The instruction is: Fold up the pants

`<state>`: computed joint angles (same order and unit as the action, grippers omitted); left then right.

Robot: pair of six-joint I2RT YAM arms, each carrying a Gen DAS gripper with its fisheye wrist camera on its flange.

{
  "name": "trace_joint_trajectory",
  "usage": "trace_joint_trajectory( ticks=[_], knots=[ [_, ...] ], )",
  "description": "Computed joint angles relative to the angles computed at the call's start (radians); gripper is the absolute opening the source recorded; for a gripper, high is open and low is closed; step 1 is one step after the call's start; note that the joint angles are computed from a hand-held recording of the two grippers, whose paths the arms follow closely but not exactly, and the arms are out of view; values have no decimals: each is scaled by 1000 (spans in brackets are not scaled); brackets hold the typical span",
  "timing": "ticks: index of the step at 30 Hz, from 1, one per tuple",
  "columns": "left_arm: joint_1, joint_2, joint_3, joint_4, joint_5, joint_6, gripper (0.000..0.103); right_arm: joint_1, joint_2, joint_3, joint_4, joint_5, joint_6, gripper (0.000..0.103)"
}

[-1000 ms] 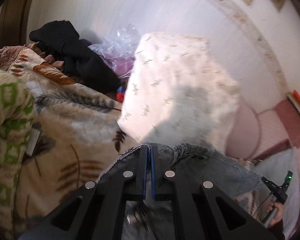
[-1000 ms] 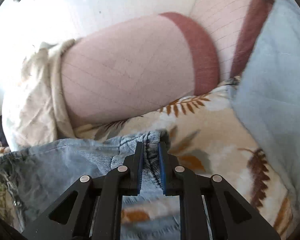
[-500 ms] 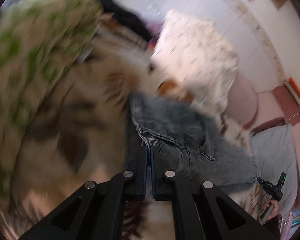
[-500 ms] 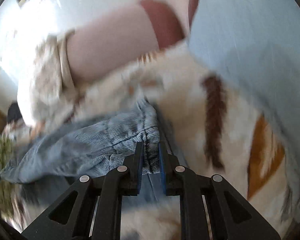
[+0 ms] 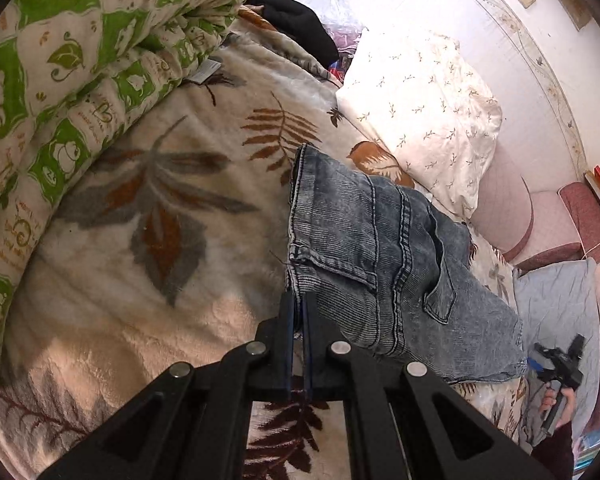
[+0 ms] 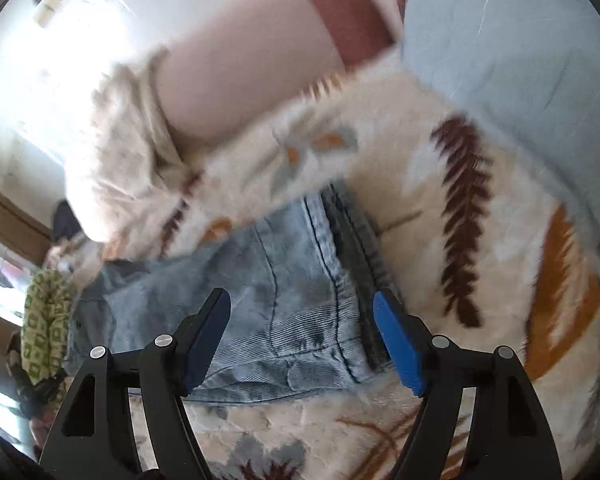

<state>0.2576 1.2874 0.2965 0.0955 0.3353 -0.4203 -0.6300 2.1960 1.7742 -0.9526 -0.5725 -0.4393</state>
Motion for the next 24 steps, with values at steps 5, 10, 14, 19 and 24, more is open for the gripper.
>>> trace_joint_trajectory(
  ticks=[5, 10, 14, 19, 24],
  knots=[
    [4, 22, 3, 8, 4, 9, 5, 60, 71, 43, -72, 125, -12, 23],
    [15, 25, 4, 13, 19, 1, 5, 102, -65, -77, 36, 132, -25, 15],
    [15, 14, -10, 22, 21, -16, 5, 139, -165, -55, 135, 3, 48, 14],
    [23, 8, -52, 77, 45, -35, 6, 120, -382, -238, 499, -224, 161, 14],
    [29, 51, -75, 124, 63, -42, 6, 23, -314, -366, 541, -216, -54, 14]
  ],
)
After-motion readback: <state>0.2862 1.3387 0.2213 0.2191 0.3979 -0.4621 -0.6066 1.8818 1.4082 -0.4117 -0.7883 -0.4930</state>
